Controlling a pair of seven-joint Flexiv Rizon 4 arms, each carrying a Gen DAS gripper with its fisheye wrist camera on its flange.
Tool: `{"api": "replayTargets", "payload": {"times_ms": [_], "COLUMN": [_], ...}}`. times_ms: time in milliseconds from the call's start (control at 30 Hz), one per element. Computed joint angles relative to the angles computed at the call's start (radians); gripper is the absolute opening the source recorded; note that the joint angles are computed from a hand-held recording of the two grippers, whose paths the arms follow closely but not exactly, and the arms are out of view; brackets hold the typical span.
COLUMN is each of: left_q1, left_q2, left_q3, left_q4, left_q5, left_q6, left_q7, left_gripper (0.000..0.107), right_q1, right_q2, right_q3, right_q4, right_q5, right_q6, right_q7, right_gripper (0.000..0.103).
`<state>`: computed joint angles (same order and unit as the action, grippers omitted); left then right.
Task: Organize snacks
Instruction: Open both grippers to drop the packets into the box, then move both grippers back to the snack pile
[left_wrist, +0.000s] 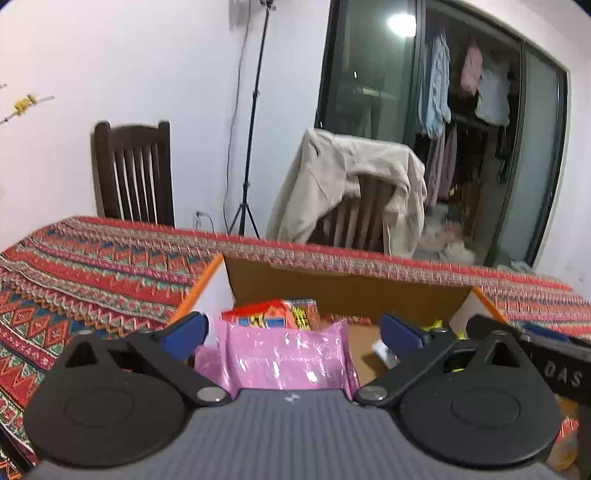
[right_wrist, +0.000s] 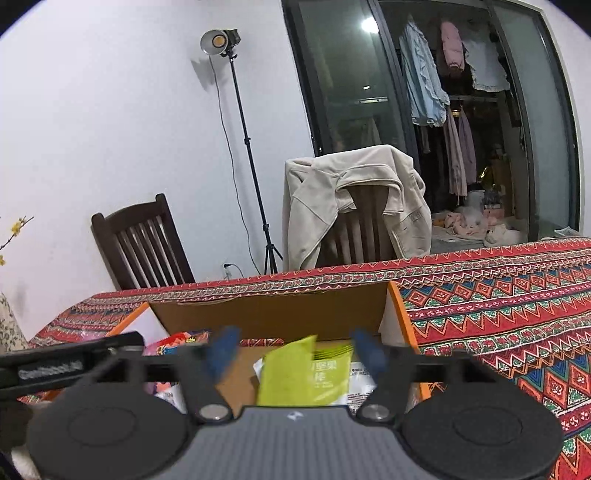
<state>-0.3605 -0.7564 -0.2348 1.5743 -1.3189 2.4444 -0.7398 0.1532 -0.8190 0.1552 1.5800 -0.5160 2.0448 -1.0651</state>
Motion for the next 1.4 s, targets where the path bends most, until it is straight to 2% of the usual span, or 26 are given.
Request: {"api": "replayTargets", "payload": {"times_ms": [33, 133, 200, 633, 867, 1033, 1400], "left_q1": [0.000, 0.002, -0.001, 0.001, -0.004, -0.019, -0.067], "left_q2": [0.001, 0.005, 0.002, 0.005, 0.038, 0.080, 0.209], "left_q3": [0.004, 0.005, 0.006, 0.003, 0.004, 0.013, 0.041], "left_q4": [0.006, 0.013, 0.006, 0.005, 0.030, 0.077, 0.277], "left_q5": [0.012, 0.020, 0.009, 0.005, 0.008, 0.012, 0.035], "left_q6": [0.007, 0.004, 0.005, 0.002, -0.005, 0.003, 0.042], "left_q7": [-0.017, -0.032, -0.022, -0.016, -0.036, -0.055, -0.157], "left_gripper": [0.103, 0.103, 0.103, 0.103, 0.103, 0.103, 0.103], "right_q1": [0.000, 0.006, 0.023, 0.016, 0.027, 0.054, 0.061], "right_q2": [-0.001, 0.003, 0.007, 0.008, 0.041, 0.102, 0.245], "right_q3": [0.000, -0.005, -0.023, -0.010, -0.025, -0.058, -0.060], "right_q4": [0.001, 0.006, 0.010, 0.007, 0.036, 0.106, 0.308], "right_q5": [0.001, 0.005, 0.026, 0.029, 0.052, 0.095, 0.160], "right_q6": [0.004, 0.008, 0.010, -0.001, 0.005, 0.027, 0.094], "right_q7": [-0.002, -0.005, -0.015, -0.024, -0.036, -0.083, -0.171], "right_gripper": [0.094, 0.103, 0.103, 0.103, 0.103, 0.103, 0.103]}}
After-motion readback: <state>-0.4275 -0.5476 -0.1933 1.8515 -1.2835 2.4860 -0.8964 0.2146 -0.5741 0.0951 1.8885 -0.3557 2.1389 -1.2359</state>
